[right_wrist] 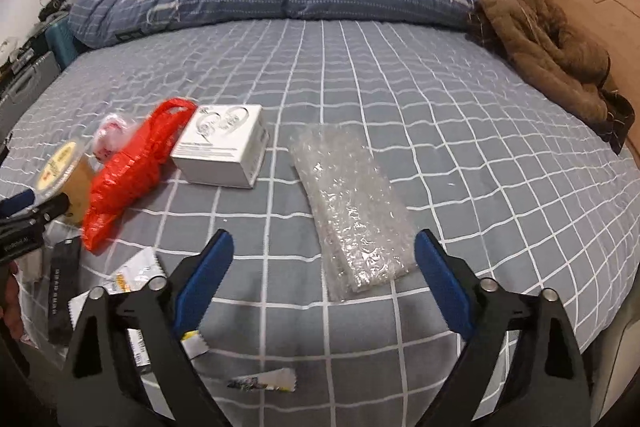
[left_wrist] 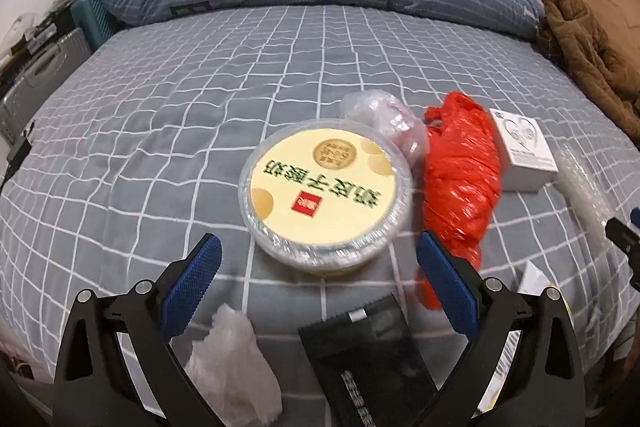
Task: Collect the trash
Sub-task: 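Grasp the round yellow-lidded tub with the left tool while the right tool grasps bubble wrap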
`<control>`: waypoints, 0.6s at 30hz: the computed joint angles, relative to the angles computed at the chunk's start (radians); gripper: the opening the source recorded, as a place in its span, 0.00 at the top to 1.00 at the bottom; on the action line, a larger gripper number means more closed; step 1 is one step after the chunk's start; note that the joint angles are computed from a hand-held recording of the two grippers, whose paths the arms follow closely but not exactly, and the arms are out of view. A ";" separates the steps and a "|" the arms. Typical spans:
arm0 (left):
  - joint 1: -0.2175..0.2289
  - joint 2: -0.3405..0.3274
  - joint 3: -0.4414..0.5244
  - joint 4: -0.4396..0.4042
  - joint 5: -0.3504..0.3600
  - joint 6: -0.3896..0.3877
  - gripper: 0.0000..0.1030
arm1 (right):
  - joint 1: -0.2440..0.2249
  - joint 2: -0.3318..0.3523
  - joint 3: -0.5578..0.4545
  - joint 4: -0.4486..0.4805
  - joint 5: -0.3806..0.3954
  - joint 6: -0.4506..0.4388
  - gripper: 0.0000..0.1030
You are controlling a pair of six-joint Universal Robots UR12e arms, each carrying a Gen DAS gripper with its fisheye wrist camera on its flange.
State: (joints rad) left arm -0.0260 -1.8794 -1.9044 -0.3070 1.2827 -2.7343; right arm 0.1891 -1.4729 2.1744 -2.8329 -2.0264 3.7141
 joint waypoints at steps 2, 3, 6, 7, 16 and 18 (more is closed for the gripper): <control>-0.001 -0.009 0.011 -0.008 -0.003 -0.006 0.08 | -0.012 0.003 0.000 0.004 0.021 -0.001 0.21; -0.003 -0.015 0.017 -0.006 0.000 -0.008 0.08 | -0.016 0.005 0.000 0.007 0.025 -0.001 0.23; -0.006 -0.029 0.034 -0.017 -0.007 -0.016 0.12 | -0.031 0.010 0.000 0.015 0.047 -0.002 0.29; -0.006 -0.032 0.038 -0.021 -0.011 -0.017 0.13 | -0.036 0.012 0.000 0.020 0.052 -0.002 0.31; -0.018 -0.059 0.057 -0.018 -0.003 -0.001 0.24 | -0.075 0.018 0.003 0.059 0.082 0.012 0.53; -0.019 -0.062 0.059 -0.021 -0.008 0.001 0.27 | -0.077 0.022 0.002 0.073 0.078 0.018 0.59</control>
